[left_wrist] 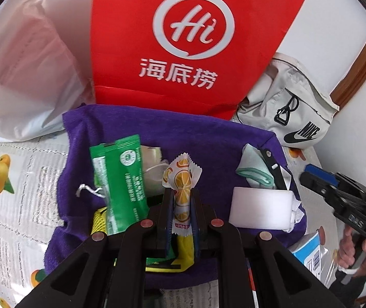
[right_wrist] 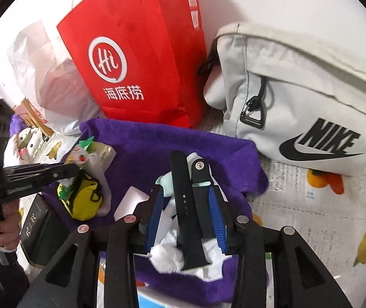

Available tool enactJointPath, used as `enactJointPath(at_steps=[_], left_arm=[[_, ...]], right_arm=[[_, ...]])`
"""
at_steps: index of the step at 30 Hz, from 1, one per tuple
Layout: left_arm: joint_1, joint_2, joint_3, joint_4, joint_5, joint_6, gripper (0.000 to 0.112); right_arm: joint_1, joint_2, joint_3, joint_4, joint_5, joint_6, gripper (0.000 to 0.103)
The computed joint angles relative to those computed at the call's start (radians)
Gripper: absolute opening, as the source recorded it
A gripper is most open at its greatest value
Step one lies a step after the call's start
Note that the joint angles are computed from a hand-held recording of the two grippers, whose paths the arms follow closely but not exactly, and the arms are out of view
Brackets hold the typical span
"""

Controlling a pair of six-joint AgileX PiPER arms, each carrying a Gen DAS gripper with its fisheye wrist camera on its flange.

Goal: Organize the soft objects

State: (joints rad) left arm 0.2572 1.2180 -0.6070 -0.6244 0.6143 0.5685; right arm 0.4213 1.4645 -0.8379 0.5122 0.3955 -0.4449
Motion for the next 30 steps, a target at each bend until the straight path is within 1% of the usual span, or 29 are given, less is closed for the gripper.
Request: enactJointPath(at_steps=[3,6,7,10,11,12,13,14,15,19,20,21,24,25,27,30], left_arm=[[-0.04,0.039,-0.015,0.019,-0.022,-0.034,0.014],[-0.057,0.078,-0.027,0.006,-0.031,-0.025,0.014],[-0.063,0.086,-0.028,0.01,-0.036,-0.033,0.014],[-0.083,0.106,-0.032,0.019,-0.054,-0.049,0.016],[-0.087,0.109,-0.031,0.014,-0.059,-0.046,0.019],[-0.095,0.115,-0.034,0.019,-0.062,-0.051,0.023],[-0.105,0.118,-0.036,0.035,-0.069,-0.07,0.033],[-0.114,0.119,-0.034,0.041,-0.083,-0.083,0.038],[-0.116,0.119,-0.033,0.039,-0.086,-0.084,0.039],[-0.117,0.112,-0.035,0.049,-0.077,-0.103,0.055],[-0.121,0.108,-0.04,0.07,-0.066,-0.129,0.058],[-0.124,0.103,-0.041,0.083,-0.059,-0.146,0.059],[-0.136,0.076,-0.041,0.134,-0.039,-0.205,0.069],[-0.14,0.062,-0.039,0.154,-0.033,-0.227,0.072],[-0.135,0.028,-0.03,0.171,-0.016,-0.244,0.073],[-0.115,-0.035,-0.017,0.176,0.028,-0.253,0.074]], right_arm=[[0.028,-0.051,0.032,-0.054,-0.005,0.071,0.038],[0.062,-0.101,0.063,-0.134,-0.011,0.16,0.044],[0.083,-0.118,0.074,-0.195,-0.015,0.224,0.045],[0.114,-0.134,0.087,-0.24,-0.023,0.278,0.045],[0.115,-0.141,0.091,-0.237,-0.019,0.275,0.045],[0.12,-0.146,0.094,-0.245,-0.018,0.286,0.045],[0.126,-0.148,0.096,-0.257,-0.019,0.303,0.045],[0.132,-0.152,0.099,-0.277,-0.016,0.327,0.045],[0.137,-0.154,0.099,-0.295,-0.014,0.35,0.045],[0.159,-0.178,0.117,-0.342,-0.002,0.41,0.045],[0.163,-0.184,0.12,-0.349,0.001,0.421,0.045],[0.169,-0.191,0.124,-0.359,0.005,0.438,0.045],[0.205,-0.226,0.142,-0.451,0.013,0.556,0.047],[0.215,-0.24,0.148,-0.464,0.017,0.577,0.05],[0.234,-0.264,0.158,-0.503,0.026,0.634,0.052],[0.296,-0.313,0.17,-0.649,0.063,0.826,0.057]])
